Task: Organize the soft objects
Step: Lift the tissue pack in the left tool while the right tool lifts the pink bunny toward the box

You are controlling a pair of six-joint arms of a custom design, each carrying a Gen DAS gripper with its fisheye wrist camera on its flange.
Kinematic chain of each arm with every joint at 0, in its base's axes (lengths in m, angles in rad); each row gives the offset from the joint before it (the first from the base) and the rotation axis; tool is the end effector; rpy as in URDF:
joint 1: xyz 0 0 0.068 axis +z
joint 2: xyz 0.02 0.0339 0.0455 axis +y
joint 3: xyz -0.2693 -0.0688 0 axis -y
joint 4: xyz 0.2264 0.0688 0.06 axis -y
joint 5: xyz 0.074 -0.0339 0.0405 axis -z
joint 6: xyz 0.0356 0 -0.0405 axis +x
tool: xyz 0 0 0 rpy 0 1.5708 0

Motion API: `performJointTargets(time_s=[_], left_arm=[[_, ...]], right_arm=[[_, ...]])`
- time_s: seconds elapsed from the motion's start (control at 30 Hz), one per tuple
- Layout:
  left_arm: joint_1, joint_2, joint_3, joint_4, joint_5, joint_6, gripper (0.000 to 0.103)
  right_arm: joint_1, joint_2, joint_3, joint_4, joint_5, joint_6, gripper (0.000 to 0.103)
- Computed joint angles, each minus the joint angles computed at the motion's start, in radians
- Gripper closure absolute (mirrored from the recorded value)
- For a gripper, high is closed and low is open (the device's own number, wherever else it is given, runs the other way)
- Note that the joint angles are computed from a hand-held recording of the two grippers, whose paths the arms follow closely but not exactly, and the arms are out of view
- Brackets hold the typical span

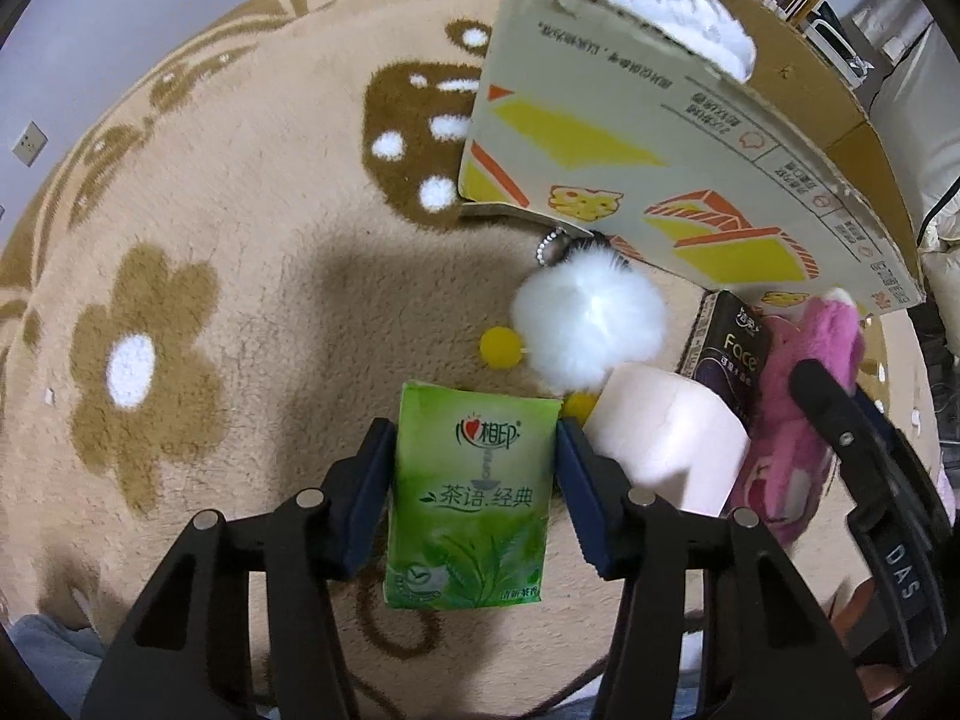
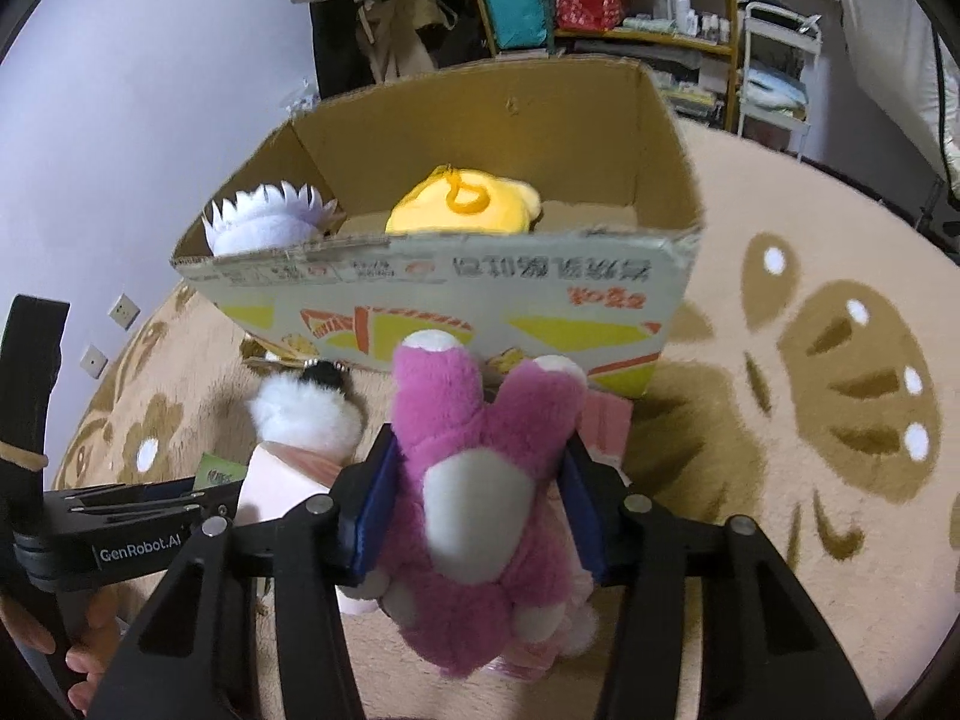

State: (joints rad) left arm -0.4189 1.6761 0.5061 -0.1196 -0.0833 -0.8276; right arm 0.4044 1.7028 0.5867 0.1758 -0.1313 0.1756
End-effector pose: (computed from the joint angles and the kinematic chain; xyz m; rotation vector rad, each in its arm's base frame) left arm 0.2042 -0.0877 0.0911 -0.5973 2.7988 -0.1396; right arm 0.2493 0.1118 0.1151 -0.3448 2.5225 0.3977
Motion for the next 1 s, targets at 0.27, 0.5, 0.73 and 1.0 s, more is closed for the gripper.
performJointTargets(time_s=[0.27,0.5,0.73,1.0], left_arm=[[-0.111,-0.106,0.009,-0.114,-0.136,-0.055,0.051],[-0.247,-0.256,0.048,-0.296,-0.296,-0.150,0.051],[-0.266,-0.391,0.066,-0.368,-0.423,-0.138,0.051],[-0.405,-0.484,0.133,-0.472,-0.674,-0.166,0.051]], right_arm=[[-0.020,-0.138,-0.067,0.040,0.024,0.001,0.051],[-0.024,-0.262,-0.097,0.010,0.021,0.004,0.051],[-0.014,-0.409,-0.112,-0.025,0.050,-0.015,0.051],[-0.047,-0.502,-0.077,-0.048,0.053,-0.026,0.051]])
